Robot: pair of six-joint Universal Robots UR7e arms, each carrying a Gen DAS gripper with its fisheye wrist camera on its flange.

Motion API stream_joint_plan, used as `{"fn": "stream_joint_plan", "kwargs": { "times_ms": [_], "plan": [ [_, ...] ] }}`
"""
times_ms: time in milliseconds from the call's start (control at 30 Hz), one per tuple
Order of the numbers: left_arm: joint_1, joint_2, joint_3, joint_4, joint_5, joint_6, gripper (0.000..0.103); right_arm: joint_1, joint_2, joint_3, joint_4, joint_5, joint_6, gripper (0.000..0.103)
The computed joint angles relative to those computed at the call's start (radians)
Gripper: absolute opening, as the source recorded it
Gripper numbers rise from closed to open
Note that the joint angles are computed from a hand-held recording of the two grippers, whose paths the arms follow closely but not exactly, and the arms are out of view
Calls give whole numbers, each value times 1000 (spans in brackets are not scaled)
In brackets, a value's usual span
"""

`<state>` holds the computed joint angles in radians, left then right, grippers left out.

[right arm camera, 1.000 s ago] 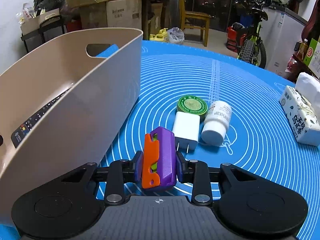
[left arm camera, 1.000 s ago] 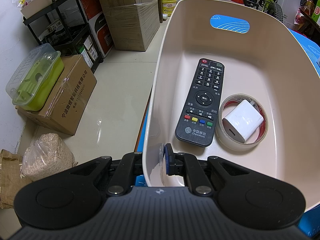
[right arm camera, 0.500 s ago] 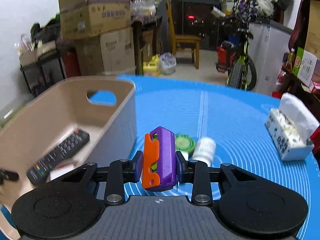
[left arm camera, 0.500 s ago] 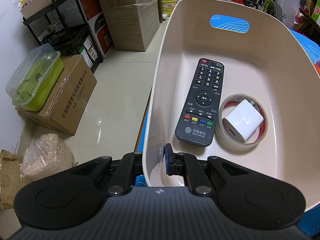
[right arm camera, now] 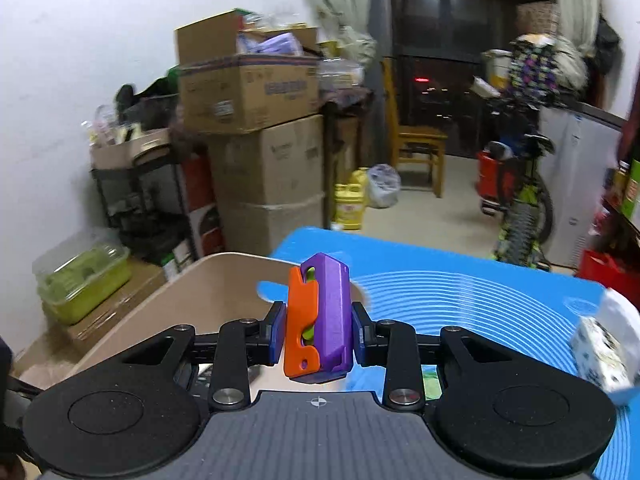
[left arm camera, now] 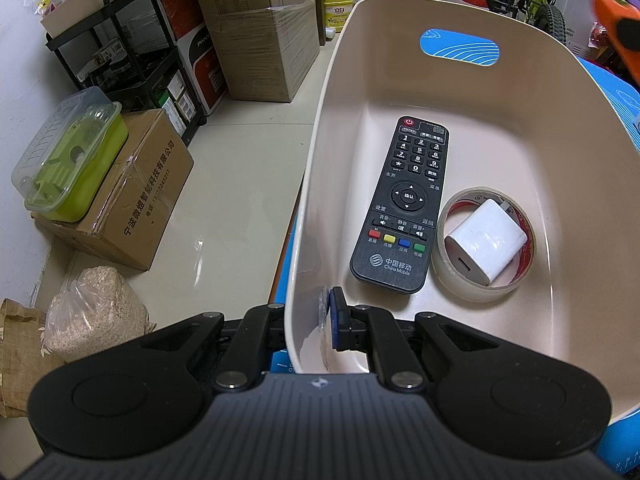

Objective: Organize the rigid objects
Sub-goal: 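Carry the orange-purple toy into the basket and release it beside the remote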

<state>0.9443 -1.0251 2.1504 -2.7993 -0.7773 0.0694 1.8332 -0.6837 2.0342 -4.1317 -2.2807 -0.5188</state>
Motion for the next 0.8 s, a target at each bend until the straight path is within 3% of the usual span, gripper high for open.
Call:
{"fn": "stream_joint_plan", "kwargs": {
  "times_ms": [167,433,800],
  "plan": [
    [0,0,0,1,0,-1,12,15,34,-75,173,-8,46,41],
    [-1,1,-1,1,1,-2,12,1,53,-157,532,-23,208,41],
    [-1,1,-1,2,1,-2,12,-18,53,-185,785,-41,302,41]
  ]
}}
